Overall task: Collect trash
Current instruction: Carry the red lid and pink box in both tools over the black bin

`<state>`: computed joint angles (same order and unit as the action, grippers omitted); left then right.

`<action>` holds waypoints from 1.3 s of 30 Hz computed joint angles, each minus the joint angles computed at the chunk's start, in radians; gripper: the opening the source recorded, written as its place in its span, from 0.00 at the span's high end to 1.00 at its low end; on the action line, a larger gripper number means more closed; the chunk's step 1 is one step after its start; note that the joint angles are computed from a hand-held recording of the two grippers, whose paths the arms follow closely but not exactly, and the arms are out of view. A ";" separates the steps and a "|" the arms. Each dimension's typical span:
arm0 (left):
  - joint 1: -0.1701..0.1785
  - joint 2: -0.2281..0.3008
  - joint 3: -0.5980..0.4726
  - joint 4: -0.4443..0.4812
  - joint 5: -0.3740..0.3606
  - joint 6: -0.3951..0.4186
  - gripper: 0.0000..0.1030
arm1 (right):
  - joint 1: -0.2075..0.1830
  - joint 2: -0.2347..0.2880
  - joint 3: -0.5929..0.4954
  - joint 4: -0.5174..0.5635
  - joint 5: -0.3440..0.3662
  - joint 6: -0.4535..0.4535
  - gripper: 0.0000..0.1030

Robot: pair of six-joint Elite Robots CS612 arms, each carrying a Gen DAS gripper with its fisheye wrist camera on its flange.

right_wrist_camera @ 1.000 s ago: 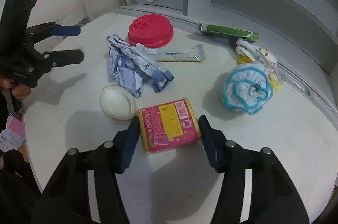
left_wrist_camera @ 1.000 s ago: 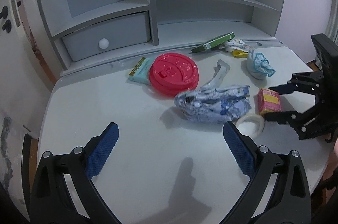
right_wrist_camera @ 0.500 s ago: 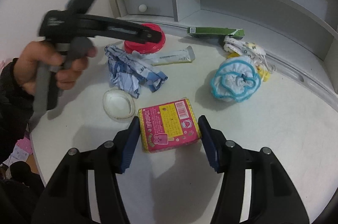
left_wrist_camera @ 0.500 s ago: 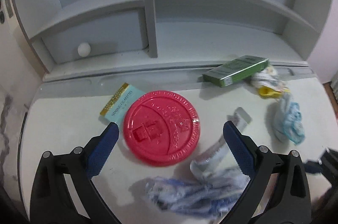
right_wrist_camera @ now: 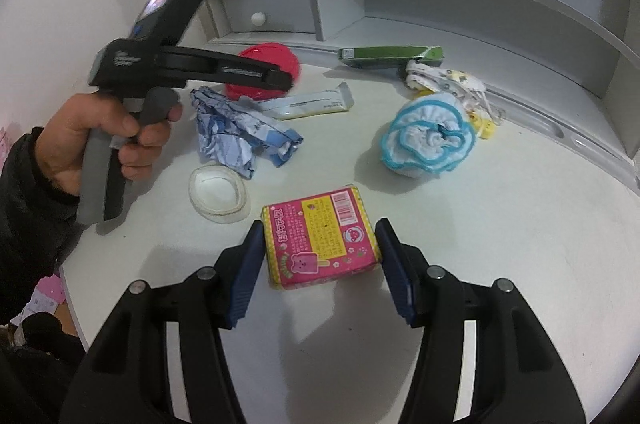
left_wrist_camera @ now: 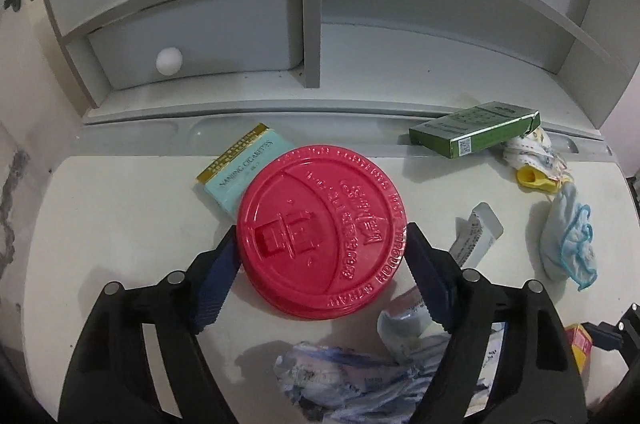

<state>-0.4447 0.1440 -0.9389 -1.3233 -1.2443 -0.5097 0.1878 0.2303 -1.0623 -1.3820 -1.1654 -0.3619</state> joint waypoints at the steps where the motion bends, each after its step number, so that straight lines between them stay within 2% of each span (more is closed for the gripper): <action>1: -0.002 0.002 -0.008 0.001 0.007 0.003 0.25 | -0.001 0.002 -0.003 -0.003 -0.002 0.010 0.46; 12: -0.027 0.005 -0.064 -0.005 0.068 0.023 0.25 | -0.025 0.024 -0.068 -0.031 -0.030 0.101 0.46; 17: -0.058 0.004 -0.091 -0.031 0.084 0.094 0.25 | -0.054 0.052 -0.145 -0.030 -0.059 0.169 0.46; 21: -0.093 -0.001 -0.089 -0.092 0.044 0.172 0.25 | -0.088 0.088 -0.235 -0.016 -0.107 0.232 0.46; 26: -0.165 0.001 -0.083 -0.182 -0.024 0.307 0.25 | -0.146 0.145 -0.378 0.023 -0.199 0.316 0.46; 34: -0.275 0.000 -0.031 -0.292 -0.224 0.447 0.25 | -0.262 0.233 -0.612 0.146 -0.311 0.455 0.46; 39: -0.343 0.005 0.000 -0.336 -0.363 0.532 0.25 | -0.333 0.296 -0.755 0.260 -0.372 0.537 0.46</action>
